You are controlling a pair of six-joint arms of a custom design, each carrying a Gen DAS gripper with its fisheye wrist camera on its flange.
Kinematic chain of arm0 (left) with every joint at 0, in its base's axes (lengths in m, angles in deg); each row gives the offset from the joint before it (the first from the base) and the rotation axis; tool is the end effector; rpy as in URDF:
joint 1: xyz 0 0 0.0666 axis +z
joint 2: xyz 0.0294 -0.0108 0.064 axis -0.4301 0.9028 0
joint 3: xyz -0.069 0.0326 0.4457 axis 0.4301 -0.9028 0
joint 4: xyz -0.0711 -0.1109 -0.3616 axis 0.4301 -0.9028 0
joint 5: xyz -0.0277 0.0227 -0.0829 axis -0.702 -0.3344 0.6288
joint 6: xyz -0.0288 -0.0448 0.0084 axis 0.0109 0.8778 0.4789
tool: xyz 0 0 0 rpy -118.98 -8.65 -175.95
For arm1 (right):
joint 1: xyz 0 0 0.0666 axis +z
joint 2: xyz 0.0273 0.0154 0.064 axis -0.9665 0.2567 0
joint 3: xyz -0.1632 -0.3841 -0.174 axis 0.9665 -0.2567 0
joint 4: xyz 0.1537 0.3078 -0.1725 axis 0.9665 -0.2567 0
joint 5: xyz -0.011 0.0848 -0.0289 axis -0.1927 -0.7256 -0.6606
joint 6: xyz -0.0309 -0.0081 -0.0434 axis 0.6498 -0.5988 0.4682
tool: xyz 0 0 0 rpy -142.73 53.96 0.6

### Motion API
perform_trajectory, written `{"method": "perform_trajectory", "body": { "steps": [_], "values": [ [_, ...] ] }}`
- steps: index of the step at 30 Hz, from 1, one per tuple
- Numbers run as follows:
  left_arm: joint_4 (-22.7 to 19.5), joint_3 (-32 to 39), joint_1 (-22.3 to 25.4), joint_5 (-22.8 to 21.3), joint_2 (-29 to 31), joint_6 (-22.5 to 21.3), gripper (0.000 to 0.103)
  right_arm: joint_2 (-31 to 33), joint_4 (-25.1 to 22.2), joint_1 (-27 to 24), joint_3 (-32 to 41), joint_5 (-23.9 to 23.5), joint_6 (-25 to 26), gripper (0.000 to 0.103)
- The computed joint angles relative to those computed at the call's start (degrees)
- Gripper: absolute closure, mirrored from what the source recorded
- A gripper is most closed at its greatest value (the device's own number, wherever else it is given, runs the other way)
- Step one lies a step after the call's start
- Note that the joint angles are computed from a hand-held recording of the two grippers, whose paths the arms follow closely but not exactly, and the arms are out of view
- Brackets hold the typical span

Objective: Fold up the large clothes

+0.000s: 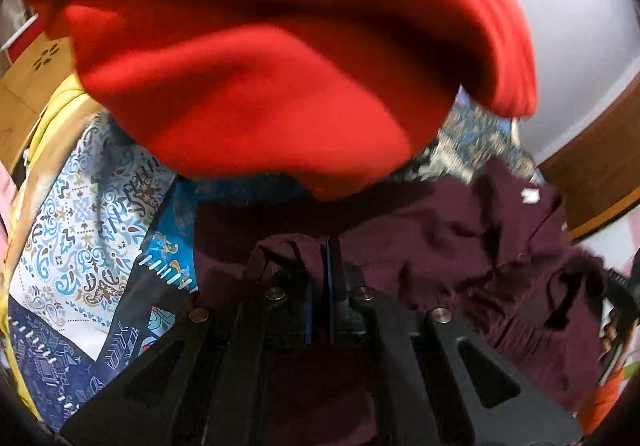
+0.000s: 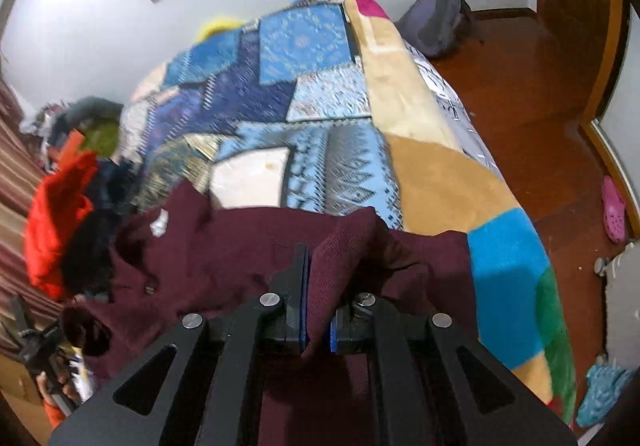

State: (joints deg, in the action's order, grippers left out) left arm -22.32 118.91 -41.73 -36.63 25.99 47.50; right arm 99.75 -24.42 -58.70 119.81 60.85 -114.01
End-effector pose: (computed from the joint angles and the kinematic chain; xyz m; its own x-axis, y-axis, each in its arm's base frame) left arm 0.5707 -0.1767 0.3667 -0.8818 0.0549 -0.4684 0.2304 0.9168 -0.3262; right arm 0.3485 0.0962 0.4336 -0.6449 0.5815 -0.4959 0.4529 0.8135 0.3648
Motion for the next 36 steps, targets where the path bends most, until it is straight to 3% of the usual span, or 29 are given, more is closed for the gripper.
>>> {"method": "perform_trajectory", "body": {
  "steps": [4,9,12,16,20,22,29,36],
  "values": [
    [-2.15,0.57,-1.43,-3.3,-0.66,-3.21,0.096,0.59,-3.41,1.62,1.81,2.68,1.75,0.093],
    [-2.03,0.02,-1.0,-0.89,-4.36,-3.27,0.063,0.82,-9.49,4.08,5.85,5.68,3.84,0.085],
    [-1.45,-0.92,-0.4,2.31,-7.09,-2.25,0.053,-0.14,-11.17,6.77,7.41,9.41,3.87,0.075],
    [-0.89,-2.48,-0.99,2.17,-10.3,-2.64,0.052,-2.23,-11.39,11.8,8.73,16.18,3.1,0.049],
    [0.62,-4.27,-3.12,-0.87,-12.68,-3.81,0.042,-2.3,-11.97,16.29,9.79,20.11,3.65,0.037],
    [1.46,-5.79,-4.24,-1.4,-13.75,-4.53,0.038,-1.62,-12.48,18.13,10.08,20.16,3.86,0.035],
    [-1.18,-9.17,-8.23,-2.2,-13.05,-6.02,0.037,2.04,-13.36,22.27,8.98,17.4,2.97,0.034],
    [-0.65,-14.3,-10.26,-3.08,-11.67,-3.99,0.036,4.06,-15.41,25.82,6.75,16.21,-0.4,0.034]
  ]
}}
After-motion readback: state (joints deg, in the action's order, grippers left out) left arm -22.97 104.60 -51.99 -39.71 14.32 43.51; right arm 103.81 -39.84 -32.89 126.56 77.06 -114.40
